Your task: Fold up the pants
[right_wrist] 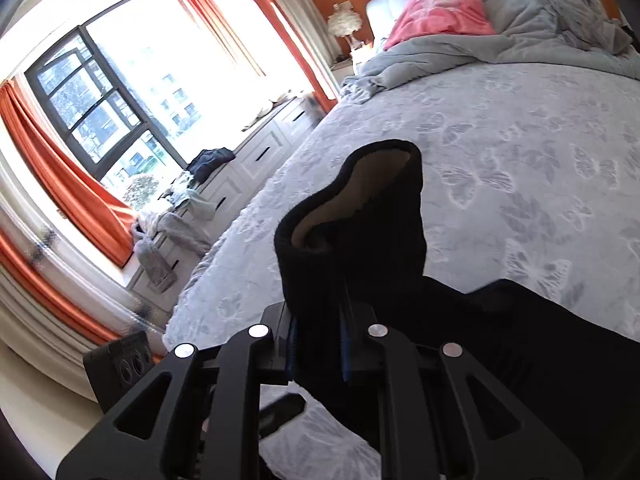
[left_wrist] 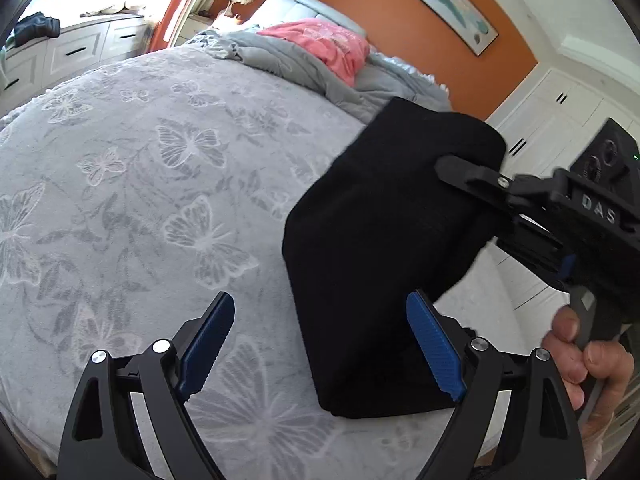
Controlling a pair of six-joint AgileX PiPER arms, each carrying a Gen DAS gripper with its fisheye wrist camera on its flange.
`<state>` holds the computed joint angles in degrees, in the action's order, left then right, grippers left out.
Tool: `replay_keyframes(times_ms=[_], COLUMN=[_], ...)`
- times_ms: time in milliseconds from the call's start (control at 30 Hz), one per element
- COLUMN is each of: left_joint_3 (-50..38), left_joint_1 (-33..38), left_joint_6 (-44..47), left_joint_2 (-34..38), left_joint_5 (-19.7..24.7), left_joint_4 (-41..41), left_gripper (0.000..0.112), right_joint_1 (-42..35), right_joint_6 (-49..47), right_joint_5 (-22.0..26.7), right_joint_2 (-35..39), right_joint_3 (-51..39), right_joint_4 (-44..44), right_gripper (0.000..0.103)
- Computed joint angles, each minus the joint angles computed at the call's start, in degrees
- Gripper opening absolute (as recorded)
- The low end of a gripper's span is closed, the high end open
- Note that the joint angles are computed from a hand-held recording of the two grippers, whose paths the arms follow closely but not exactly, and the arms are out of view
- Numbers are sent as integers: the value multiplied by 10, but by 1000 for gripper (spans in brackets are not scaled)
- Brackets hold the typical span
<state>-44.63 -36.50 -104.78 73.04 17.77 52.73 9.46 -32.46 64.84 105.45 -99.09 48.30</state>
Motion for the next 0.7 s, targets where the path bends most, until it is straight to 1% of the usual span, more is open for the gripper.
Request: replay_keyframes(times_ms=[67,100,133,167,233,300,367,400,433,467,500,533,567,600,633,667,700], left_joint_3=[8,8,4,1,-8,-27,-60,-79,-103,-127,-151,-180,-204,-229,-251,-266,-285], left_joint_1=[1,3,8,16,27,28,21,18,12,6,-1,-9,-14,-14,-13,-10,-6], left_joint_6=[-71,-78,-64,-42,19,98,203,260,318,374,408,426,461,513,562,603,638], left_joint_2=[-18,-21,-19,-14,4,37,83,109,139,168,196,226,252,277,301,321,343], left_joint_5=[-4,-1,-2,-11,-30,-40,-40,-40,-36,-33,-27,-16,-9,-2,4,5,13], left_joint_4=[70,77,60,35,-27,-101,-201,-255,-310,-363,-394,-413,-447,-502,-559,-609,-651], left_gripper=[87,87,87,87,87,87,87,87,87,87,87,87,87,87,87,87,87], right_joint_1=[-4,-20,-45,-76,-169,-275,-356,-381,-388,-395,-403,-416,-432,-451,-464,-471,-474], right_joint_6=[-9,-32,-59,-86,-146,-193,-202,-195,-185,-163,-136,-122,-131,-163,-191,-205,-208], right_joint_5=[24,30,35,41,38,9,-20,-47,-82,-94,-84,-50,-28,-30,-54,-84,-101], right_joint_2=[-9,-25,-43,-60,-91,-90,-48,-18,7,37,61,80,84,74,57,45,45], right_joint_3=[-17,-6,15,40,109,173,199,202,203,188,167,139,122,121,128,134,129], right_joint_4=[17,29,41,51,54,25,-7,-38,-75,-118,-138,-134,-108,-71,-48,-39,-40], right_gripper=[14,14,14,14,14,14,15,16,20,21,25,25,25,38,62,72,80])
